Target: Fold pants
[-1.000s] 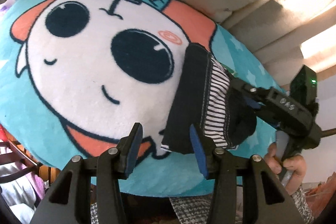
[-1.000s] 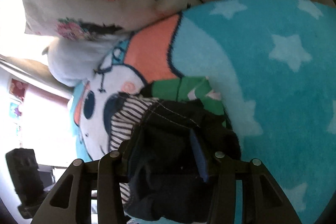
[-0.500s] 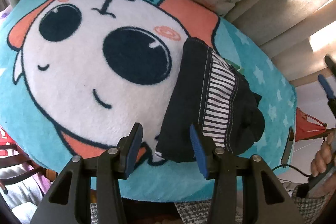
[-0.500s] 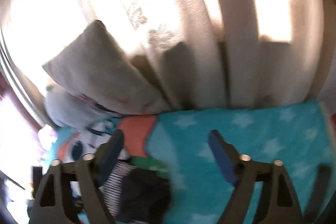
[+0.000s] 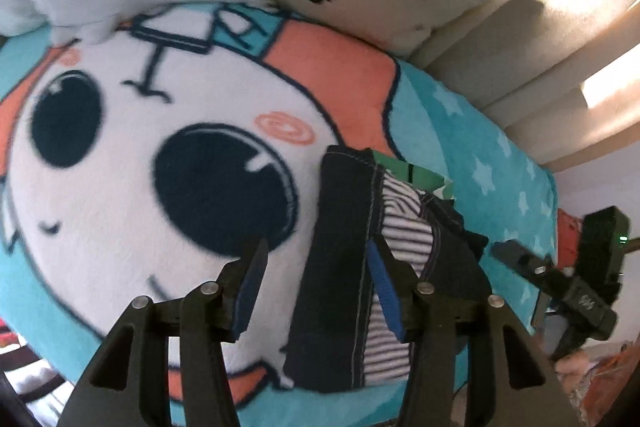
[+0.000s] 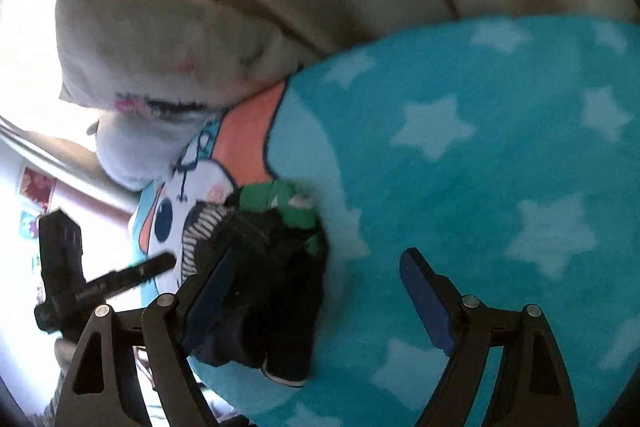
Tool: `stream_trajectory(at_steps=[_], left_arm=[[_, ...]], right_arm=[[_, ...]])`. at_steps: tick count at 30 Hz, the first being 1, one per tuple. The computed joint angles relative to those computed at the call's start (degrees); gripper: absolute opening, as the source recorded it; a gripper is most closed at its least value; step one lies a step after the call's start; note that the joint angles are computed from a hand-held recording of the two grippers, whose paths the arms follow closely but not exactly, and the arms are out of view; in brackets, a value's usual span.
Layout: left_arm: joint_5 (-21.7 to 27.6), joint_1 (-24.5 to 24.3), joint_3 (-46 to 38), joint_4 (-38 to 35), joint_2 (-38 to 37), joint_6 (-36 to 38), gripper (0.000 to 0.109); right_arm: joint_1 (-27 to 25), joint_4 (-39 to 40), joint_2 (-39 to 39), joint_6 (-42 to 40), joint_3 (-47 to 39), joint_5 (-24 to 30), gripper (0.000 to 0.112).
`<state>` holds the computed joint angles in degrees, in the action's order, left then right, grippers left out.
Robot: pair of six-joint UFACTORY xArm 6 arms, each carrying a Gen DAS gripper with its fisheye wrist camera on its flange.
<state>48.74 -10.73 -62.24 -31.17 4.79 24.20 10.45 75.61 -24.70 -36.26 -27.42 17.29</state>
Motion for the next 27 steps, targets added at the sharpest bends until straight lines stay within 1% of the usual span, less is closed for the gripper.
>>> stream_trajectory(at_steps=[3,4,6,7,9,11,13,14,16,17,21,24,27], left_arm=[[2.57,0.43,-2.89,-3.91,3.32,1.77,0.051],[3.3,0.62,-3.58,-5.29,4.12,2.4,0.051],[4.03,0.73,-4.37,-6.96,5.3,2.85,0.053],[3.7,0.63,-4.39,-6.94,5.6,2.7,0.057],[2.79,0.3,-4.15,-5.97,6.04,1.7,0.059],[2.29,0.42,-3.46,-6.13,5.58,1.23,0.059],[0.19,-0.23,-2.1,-3.89,4.24,-0.47,0.06],[-1.68,-0.73,-0.79,-2.48,2.85,-1.08,0.06],[-5.81,-1.97,1.92,1.89,0.05,-3.35,0.06],[-8.38,-2.75,3.77,5.2,-1.84,-5.46,0.06],[-13.68,-4.12,8.06,13.22,-5.91,-10.98,0.06],[-15.62,-5.01,10.35,18.95,-8.38,-14.32,0.06],[-16.22,-5.09,11.6,20.54,-9.98,-14.27,0.06]], right_arm=[[-1.41,9.59,4.07,-7.45,-2.39,5.94,0.088],[-1.44,11.85,4.97,-9.24,-2.96,6.9,0.088],[-1.08,13.65,6.15,-11.07,-4.01,7.86,0.088],[-0.93,14.48,7.02,-12.07,-4.68,8.68,0.088],[-0.5,15.29,8.68,-13.07,-6.0,9.35,0.088],[0.38,14.68,9.18,-12.36,-6.77,8.45,0.089],[1.34,13.81,9.22,-11.18,-6.91,6.99,0.089],[1.76,13.18,8.98,-10.54,-6.68,6.47,0.089],[2.14,12.9,8.14,-9.46,-5.97,5.79,0.089],[2.22,12.74,7.72,-8.87,-5.62,5.42,0.089],[2.98,10.14,5.71,-5.25,-4.05,2.46,0.089],[3.9,7.52,3.84,-2.03,-2.62,-0.84,0.089],[4.49,4.64,1.87,1.24,-1.08,-3.83,0.089]])
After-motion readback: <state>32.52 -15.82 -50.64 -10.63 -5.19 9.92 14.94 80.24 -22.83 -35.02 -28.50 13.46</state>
